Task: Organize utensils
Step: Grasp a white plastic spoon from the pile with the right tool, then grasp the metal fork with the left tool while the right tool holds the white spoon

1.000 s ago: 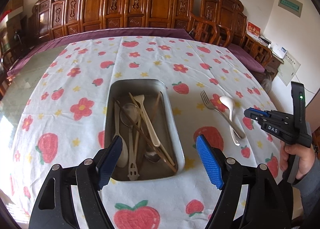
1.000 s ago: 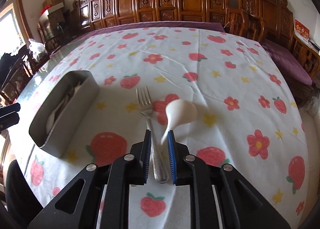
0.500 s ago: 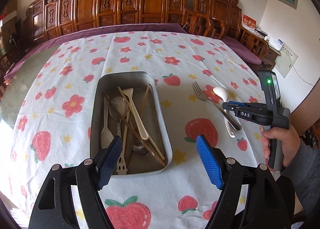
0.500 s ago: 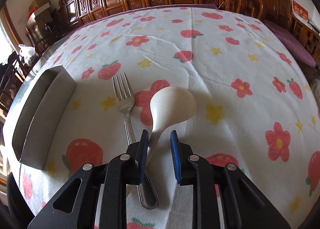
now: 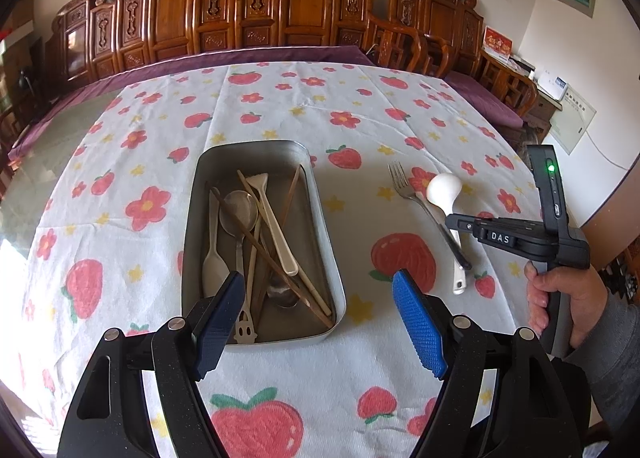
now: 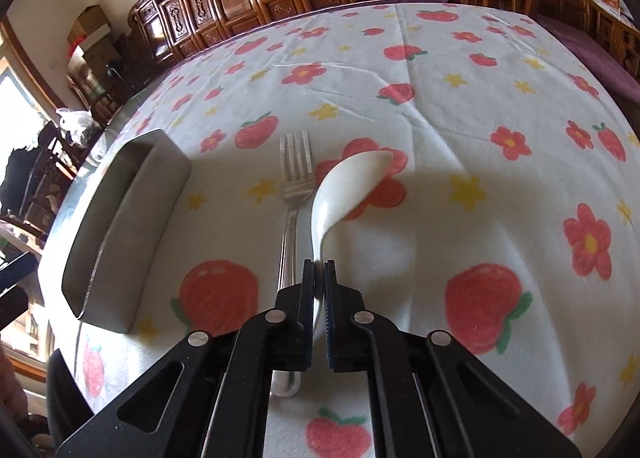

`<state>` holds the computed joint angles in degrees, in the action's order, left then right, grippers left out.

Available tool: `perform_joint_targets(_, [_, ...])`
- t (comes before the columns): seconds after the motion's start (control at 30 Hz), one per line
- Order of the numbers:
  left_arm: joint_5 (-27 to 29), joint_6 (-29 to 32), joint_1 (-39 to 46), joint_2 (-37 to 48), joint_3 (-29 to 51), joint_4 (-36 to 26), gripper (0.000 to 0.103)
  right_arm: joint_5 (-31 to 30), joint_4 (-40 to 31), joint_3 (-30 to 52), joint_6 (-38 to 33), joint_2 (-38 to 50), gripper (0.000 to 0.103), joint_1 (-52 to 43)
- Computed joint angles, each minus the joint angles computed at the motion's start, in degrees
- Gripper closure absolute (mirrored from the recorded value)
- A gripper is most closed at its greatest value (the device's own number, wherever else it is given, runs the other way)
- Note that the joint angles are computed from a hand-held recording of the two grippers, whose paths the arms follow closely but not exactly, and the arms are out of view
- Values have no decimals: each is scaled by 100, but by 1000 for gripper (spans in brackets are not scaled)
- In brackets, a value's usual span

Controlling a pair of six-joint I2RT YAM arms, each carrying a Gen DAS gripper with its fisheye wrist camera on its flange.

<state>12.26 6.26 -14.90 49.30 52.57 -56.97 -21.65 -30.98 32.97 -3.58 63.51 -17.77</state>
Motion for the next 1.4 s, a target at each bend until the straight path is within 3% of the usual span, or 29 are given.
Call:
perform_joint_targets(0.23, [-77,-79,-192,18,44,2,30,32,-866,61,-410,-866,99,-162])
perform_joint_targets(0.43, [-568,-575,-1141,294,40,390,30,345,-1138,37,-1233,-1179,99,-657])
perform_joint_targets(0.8, [-1278,-1180,-2466,1567,95,1404,30,-354,-1460,-38,-2487,-1063,98,-2083])
perform_joint_targets(1.07, [-1374,-1373,-2802,2701,386,1927,44,-696,-1531,-67,-2892,-829,98,-2576])
perform_joint_targets(1.4, [-1328,-1529,-3030,3902,918,2232,69,-872,-1581,-52,-3033,-718,98,-2834])
